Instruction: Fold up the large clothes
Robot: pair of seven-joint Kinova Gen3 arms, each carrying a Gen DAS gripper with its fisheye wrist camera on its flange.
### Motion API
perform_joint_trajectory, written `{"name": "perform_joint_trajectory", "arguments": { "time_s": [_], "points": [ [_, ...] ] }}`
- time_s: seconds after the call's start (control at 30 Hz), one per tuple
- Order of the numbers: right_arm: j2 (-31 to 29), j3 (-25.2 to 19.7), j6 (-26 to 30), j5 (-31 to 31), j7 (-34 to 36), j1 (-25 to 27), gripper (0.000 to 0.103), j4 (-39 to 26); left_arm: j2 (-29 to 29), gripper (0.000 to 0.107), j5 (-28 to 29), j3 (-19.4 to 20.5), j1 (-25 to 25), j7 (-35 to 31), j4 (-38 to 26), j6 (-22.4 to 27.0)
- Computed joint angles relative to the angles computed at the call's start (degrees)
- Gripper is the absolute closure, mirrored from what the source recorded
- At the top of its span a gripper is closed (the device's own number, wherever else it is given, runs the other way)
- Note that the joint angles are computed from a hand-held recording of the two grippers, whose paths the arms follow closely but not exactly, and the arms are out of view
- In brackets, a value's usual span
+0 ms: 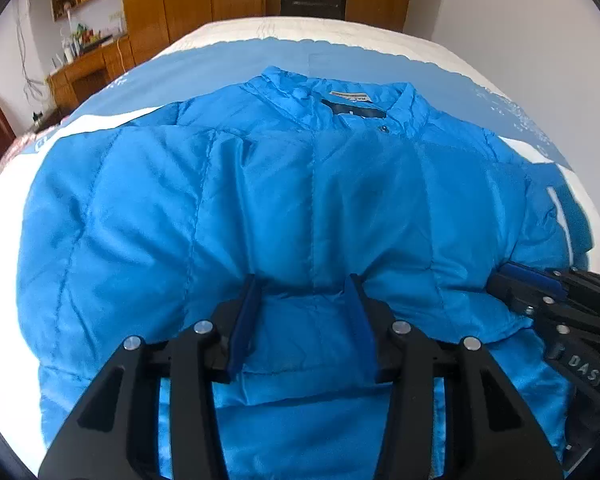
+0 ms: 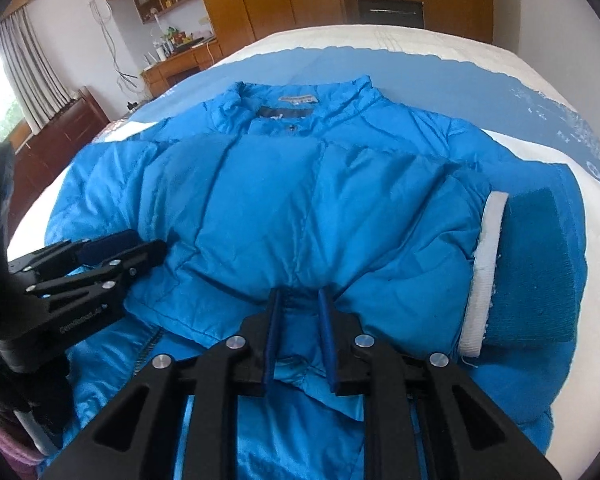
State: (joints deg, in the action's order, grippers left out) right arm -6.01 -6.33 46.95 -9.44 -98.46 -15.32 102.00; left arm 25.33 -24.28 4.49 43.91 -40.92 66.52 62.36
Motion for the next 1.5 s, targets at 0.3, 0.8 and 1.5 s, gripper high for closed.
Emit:
{"name": "perform_joint_trajectory", "arguments": {
  "time_s": [0.3, 0.8, 1.5],
  "points": [
    [-20.9, 7.2, 12.9, -6.9, 10.9, 2.6, 0.062, 5.0, -21.8, 0.03, -9.5, 3.3, 4.0, 12.0, 20.2, 1.3],
    [-44.9, 14.0, 29.4, -10.2, 6.0, 5.6, 0.055, 18.9, -44.4, 0.028, 2.5, 19.3, -3.9, 36.4, 46.0, 3.1],
    [-47.9, 13.3, 26.6, -14.5, 5.1, 2.3, 0.088, 23.0, -48.0, 0.089, 9.1, 32.9, -19.1, 34.2, 49.2, -9.3]
  ]
}}
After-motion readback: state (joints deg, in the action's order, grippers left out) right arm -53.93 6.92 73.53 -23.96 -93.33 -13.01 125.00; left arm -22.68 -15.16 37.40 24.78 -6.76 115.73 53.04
